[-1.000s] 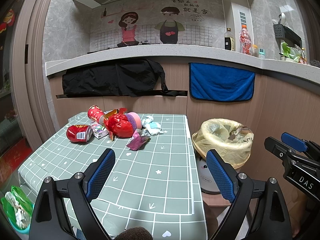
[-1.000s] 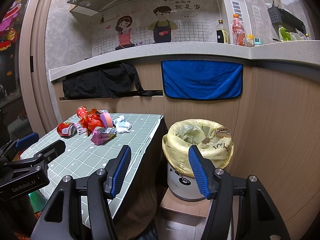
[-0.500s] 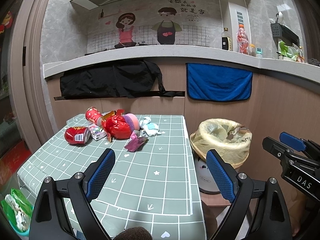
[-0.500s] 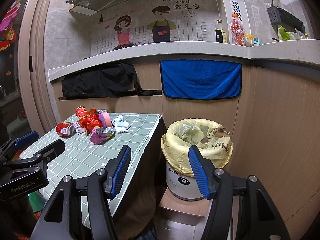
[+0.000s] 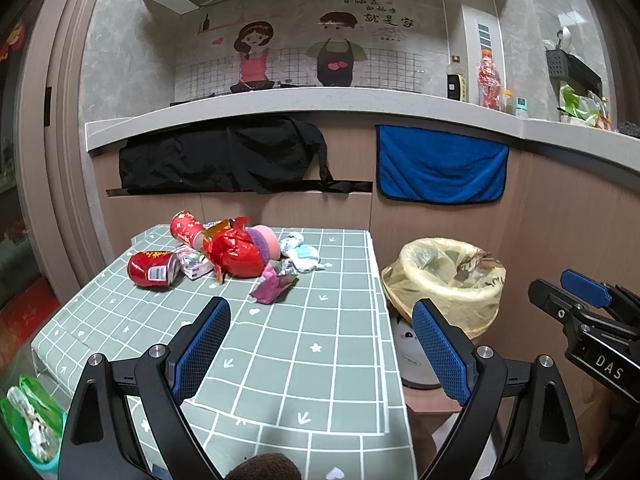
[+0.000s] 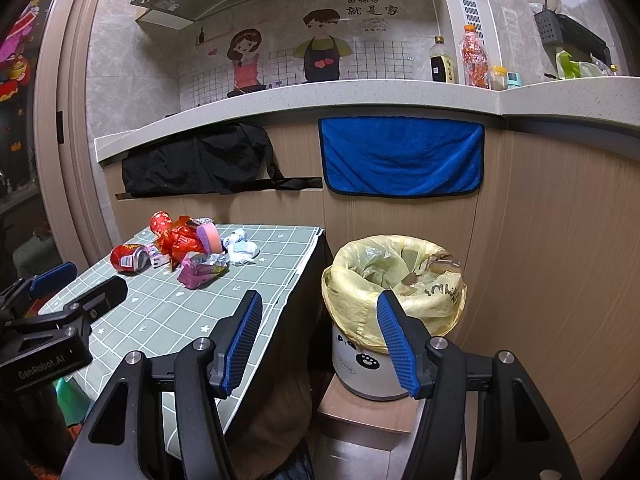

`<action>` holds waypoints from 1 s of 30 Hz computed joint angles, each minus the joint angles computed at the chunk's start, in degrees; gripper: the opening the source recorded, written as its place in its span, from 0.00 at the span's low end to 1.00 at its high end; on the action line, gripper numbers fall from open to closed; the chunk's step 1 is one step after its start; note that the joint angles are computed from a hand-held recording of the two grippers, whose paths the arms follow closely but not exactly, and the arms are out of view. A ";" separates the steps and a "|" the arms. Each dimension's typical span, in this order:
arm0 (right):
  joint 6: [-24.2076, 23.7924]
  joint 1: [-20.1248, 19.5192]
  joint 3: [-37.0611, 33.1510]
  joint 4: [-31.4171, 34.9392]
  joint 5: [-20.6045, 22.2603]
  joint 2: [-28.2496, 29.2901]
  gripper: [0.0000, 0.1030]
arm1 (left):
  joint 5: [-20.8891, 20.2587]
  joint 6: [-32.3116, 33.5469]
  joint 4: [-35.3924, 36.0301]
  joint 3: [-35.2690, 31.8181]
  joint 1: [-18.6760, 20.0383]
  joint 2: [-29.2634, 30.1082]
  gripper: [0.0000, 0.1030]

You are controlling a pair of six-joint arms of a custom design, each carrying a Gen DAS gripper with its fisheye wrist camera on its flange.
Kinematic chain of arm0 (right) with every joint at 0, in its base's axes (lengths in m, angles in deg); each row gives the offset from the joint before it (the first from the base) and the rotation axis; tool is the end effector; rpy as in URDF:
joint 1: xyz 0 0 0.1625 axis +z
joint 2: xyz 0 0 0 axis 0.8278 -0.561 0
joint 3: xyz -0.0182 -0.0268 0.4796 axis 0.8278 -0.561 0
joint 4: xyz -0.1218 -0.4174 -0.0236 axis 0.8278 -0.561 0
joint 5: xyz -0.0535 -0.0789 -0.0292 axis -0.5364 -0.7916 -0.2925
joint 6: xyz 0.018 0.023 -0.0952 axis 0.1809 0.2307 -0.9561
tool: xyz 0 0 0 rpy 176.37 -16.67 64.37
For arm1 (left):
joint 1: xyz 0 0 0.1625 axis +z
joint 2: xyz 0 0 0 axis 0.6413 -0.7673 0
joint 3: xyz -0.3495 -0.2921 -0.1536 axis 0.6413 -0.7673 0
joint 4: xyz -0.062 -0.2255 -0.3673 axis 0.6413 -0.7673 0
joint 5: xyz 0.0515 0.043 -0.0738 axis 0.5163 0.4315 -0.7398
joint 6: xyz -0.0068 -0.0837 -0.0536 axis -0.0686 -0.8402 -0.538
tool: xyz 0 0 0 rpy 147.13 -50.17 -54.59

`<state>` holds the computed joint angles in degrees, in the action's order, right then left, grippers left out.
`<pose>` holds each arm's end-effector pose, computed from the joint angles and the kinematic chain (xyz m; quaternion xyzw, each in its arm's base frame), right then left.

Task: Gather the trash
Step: 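Reach left tool toward red can while right tool grasps yellow snack packet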

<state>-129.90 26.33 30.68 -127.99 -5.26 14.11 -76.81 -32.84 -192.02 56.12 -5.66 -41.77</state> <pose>0.0495 -0.5685 0.3625 0.2697 -0.7928 0.4682 0.2820 -0.3994 -0.5432 -0.0093 0.2032 0.7746 -0.5104 0.3134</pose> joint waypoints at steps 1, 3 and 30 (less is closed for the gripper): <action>-0.09 0.33 -0.43 -0.11 -0.39 0.39 0.56 | -0.19 0.10 -0.04 0.08 0.35 -0.48 0.89; -0.94 0.83 -1.46 -0.84 -0.70 1.38 0.56 | -0.70 -0.27 0.52 0.37 1.22 -1.88 0.89; -0.19 7.70 -29.58 20.03 -7.35 24.79 0.56 | -23.33 -23.48 18.69 -3.17 31.06 -18.89 0.89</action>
